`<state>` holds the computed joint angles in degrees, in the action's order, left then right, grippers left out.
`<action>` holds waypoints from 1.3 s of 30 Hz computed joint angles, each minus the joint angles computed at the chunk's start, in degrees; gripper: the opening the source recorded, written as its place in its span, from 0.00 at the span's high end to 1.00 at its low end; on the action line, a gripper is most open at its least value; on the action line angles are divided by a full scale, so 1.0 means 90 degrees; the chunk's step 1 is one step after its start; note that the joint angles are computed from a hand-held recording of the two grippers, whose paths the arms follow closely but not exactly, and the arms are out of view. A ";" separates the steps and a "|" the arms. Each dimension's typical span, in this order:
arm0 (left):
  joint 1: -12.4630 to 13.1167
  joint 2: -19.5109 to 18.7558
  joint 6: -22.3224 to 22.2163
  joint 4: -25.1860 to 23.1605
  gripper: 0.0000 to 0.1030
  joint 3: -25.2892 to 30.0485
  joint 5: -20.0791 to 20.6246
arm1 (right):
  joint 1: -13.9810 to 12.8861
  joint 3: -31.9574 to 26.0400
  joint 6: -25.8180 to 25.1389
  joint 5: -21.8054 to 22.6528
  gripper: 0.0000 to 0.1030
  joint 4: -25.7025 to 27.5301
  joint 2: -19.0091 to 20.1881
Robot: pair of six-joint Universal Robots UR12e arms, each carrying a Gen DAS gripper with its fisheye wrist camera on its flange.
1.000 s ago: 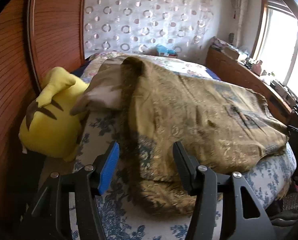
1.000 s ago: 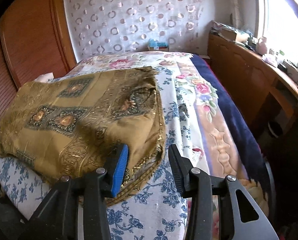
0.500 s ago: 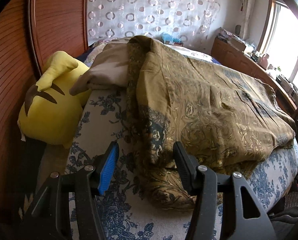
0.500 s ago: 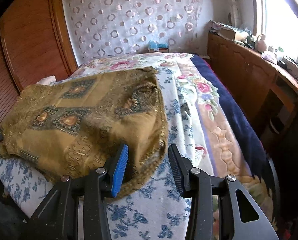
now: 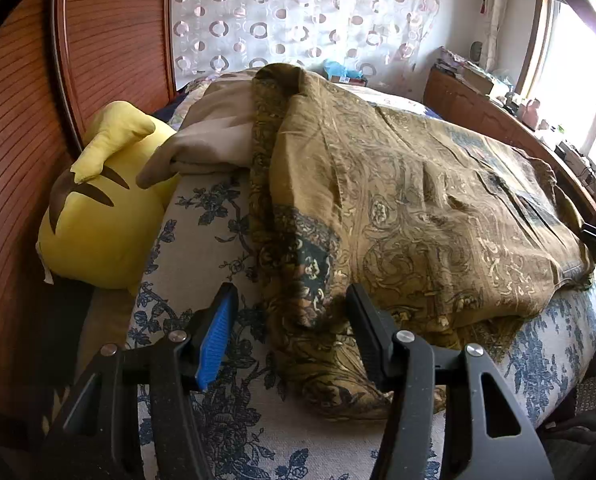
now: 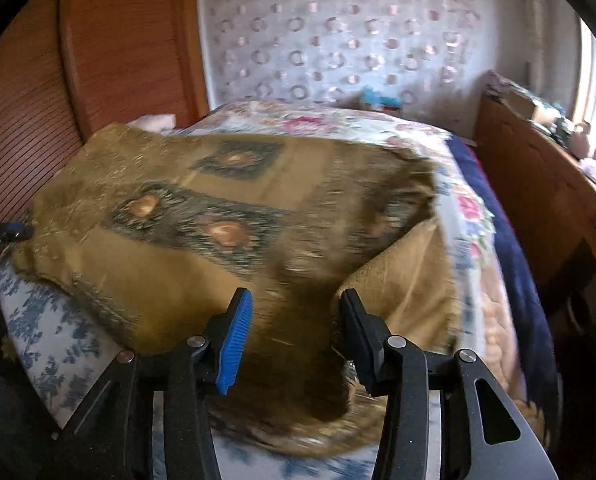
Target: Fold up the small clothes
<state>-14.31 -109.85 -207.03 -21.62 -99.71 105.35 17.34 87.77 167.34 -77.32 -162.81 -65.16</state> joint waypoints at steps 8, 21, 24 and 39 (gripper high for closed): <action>-0.0016 -0.0006 -0.0008 0.0002 0.44 0.0008 0.0021 | 0.0141 -0.0368 -0.0433 0.0041 0.52 0.0487 0.0284; 0.0100 0.0004 0.0008 0.0365 0.44 0.0004 -0.0211 | 0.0181 -0.0530 -0.0482 0.0038 0.47 0.0665 0.0440; 0.0140 -0.0021 -0.0014 0.0362 0.49 -0.0001 -0.0333 | 0.0165 -0.0477 -0.0473 0.0112 0.45 0.0660 0.0406; 0.0002 -0.0064 0.0488 0.1721 0.94 0.0073 -0.0734 | 0.0192 -0.0468 -0.0497 0.0068 0.43 0.0655 0.0405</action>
